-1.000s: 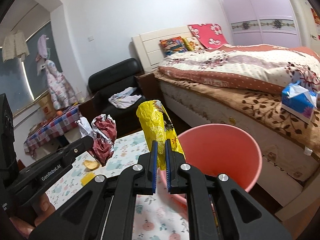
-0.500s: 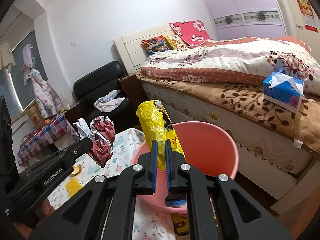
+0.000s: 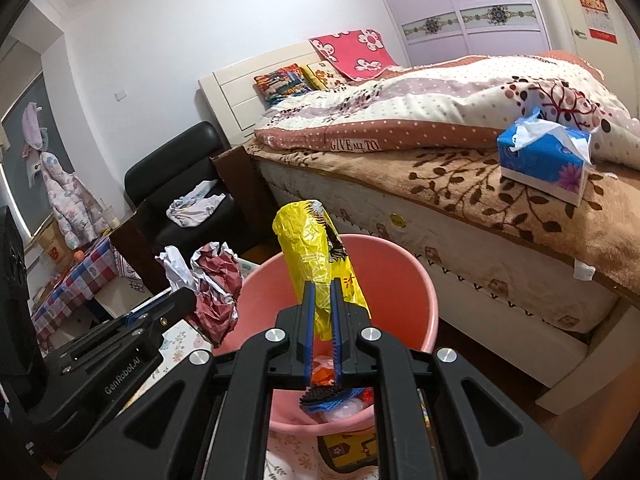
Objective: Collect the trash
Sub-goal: 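Open the left tool to drop the wrapper while the right tool drops the yellow bag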
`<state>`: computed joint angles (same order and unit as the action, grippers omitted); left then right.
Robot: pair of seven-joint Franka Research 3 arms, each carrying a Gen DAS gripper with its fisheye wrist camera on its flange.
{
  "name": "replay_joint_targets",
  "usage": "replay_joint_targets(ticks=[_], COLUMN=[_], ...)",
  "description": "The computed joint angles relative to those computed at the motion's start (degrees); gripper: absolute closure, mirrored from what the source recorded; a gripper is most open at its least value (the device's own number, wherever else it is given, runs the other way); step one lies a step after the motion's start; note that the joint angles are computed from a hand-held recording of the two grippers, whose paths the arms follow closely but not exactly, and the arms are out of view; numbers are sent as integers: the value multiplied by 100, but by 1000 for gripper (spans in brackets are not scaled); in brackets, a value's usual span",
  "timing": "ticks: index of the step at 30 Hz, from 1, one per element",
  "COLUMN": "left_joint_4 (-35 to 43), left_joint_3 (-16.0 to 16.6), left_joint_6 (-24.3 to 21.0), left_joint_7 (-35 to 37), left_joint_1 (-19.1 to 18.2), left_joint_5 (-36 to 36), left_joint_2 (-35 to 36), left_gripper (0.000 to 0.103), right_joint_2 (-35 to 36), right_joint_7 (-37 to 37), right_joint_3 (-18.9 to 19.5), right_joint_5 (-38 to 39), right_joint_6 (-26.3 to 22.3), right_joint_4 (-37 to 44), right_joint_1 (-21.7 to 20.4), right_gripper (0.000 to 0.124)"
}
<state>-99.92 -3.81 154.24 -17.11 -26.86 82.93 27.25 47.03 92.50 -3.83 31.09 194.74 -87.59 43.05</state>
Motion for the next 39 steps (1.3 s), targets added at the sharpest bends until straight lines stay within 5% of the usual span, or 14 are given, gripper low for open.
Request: replay_joint_targets(ticks=[22,26,29,39], left_joint_4=[471,479,467,301], left_joint_3=[281,351,411,410], left_joint_6=[502,538,502,526], left_joint_7=[1023,1061,1008,847], left_joint_1=[-142,-205,-268,-259], left_joint_5=[-1136,-1231,-1201,-1110], left_joint_2=[601,616,601,473], left_gripper=[93,84,68,65], right_joint_2=[275,275,288,286], right_joint_7=[585,656,689,673], right_joint_3=[-157,-183,-175,160], right_joint_5=[-372,-425,-458,-620], right_joint_6=[-425,-421,-419,-523], right_joint_4=[283,270,277,306], right_joint_1=[-93,-80,-103,-388], right_gripper=[116,116,116,115])
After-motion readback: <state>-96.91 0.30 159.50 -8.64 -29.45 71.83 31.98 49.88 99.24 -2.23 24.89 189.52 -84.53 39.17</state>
